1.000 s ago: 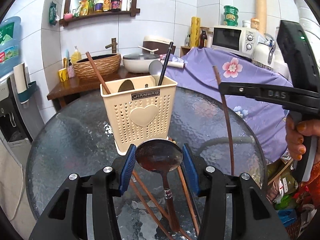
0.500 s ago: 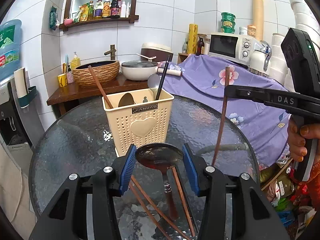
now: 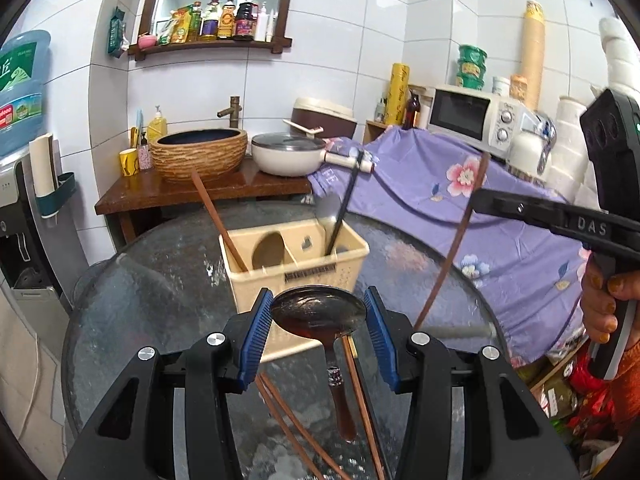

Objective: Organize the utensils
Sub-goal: 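Lift the spoon and chopstick and carry both above the basket, then lower the spoon and chopstick into the basket and open both tools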

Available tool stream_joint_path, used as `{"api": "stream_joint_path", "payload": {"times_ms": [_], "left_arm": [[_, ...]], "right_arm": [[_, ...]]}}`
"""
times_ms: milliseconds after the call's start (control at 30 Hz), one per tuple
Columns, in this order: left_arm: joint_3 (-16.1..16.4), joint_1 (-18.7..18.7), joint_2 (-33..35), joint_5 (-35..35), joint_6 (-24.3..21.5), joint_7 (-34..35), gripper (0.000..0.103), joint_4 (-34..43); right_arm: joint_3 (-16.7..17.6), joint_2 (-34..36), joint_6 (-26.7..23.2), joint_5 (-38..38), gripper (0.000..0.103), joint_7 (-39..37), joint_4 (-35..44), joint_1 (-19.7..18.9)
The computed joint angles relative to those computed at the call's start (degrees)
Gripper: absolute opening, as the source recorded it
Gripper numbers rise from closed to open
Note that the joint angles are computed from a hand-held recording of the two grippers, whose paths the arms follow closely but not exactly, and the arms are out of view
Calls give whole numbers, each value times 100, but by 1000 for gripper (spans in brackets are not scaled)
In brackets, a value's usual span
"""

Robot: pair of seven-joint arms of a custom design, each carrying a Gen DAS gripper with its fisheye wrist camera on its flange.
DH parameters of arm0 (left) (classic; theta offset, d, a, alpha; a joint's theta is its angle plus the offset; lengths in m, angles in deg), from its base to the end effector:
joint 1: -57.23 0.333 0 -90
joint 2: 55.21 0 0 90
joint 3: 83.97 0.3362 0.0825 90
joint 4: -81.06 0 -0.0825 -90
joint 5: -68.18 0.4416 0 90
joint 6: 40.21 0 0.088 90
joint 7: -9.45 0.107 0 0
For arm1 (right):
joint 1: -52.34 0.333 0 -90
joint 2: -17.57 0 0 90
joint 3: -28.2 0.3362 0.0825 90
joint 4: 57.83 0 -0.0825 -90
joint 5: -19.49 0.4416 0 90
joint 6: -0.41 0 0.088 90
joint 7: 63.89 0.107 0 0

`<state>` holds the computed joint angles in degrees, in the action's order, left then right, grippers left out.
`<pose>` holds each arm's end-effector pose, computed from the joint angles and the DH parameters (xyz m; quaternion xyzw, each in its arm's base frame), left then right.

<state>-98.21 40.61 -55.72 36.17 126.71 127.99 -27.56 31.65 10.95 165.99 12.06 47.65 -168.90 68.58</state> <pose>0.5822 -0.3107 0.6219 -0.4167 0.7545 -0.4688 0.1933 0.5876 0.2205 0.6709 -0.6317 0.5842 -0.2539 0.4418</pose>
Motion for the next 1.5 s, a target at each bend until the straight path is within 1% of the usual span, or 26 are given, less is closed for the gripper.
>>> {"api": "stream_joint_path", "payload": {"times_ms": [67,200,233,300,333,367,400,433,467,533,600,700,733,800,900,967,1067,1367,1500], "left_arm": [[20,28,81,190,-27,-245,46,227],[53,85,306,733,82,-881,46,782],[66,88,382,901,118,-1073,46,963],[112,69,524,1325,208,-1471,46,1231],[177,30,617,1678,251,-1796,46,1387],[307,-61,742,2206,278,-2282,46,1587],[395,-120,852,2557,253,-2601,46,1764],[480,-181,978,2858,204,-2900,46,1961],[638,-299,1141,3264,151,-3333,46,2194],[843,-454,1428,3807,-23,-3894,46,2586],[924,-505,1622,4091,-146,-4187,46,2829],[1037,-577,1790,4442,-179,-4506,46,2913],[1158,-666,1833,4682,-154,-4700,46,2902],[1263,-726,1878,4954,-124,-4935,46,2868],[982,-500,1933,4685,-179,-4683,46,2804],[924,-462,1911,4615,-165,-4565,46,2668],[835,-403,1883,4492,-135,-4351,46,2484],[780,-423,1940,4325,-227,-3950,46,2279],[815,-464,1930,4350,-237,-3888,46,2190]], "right_arm": [[-70,64,-96,308,8,-282,235,68],[-153,188,-163,1029,8,-883,721,158],[-141,226,-153,1086,8,-925,836,144],[-70,358,-79,728,8,-661,1158,40],[-49,430,-60,597,8,-584,1311,9],[-24,555,-37,373,8,-432,1542,-23],[-8,625,-34,176,8,-304,1668,-42],[-1,758,-43,-243,8,-30,1876,-58],[-10,853,-84,-555,8,188,2026,-56],[-59,1057,-146,-1135,8,634,2296,-25],[-117,1199,-182,-1503,8,926,2460,11],[-163,1384,-79,-1560,8,1140,2543,7],[-187,1440,-59,-1617,8,1202,2580,16],[-205,1545,-11,-1598,8,1284,2586,13],[-174,1638,-39,-1433,8,1200,2536,-7],[-130,1684,-51,-1263,8,1060,2462,-36],[-146,1710,-62,-1232,8,1039,2344,-6],[-159,1759,-94,-1149,8,989,2075,5],[-159,1747,-124,-1148,8,980,1991,18]]}}
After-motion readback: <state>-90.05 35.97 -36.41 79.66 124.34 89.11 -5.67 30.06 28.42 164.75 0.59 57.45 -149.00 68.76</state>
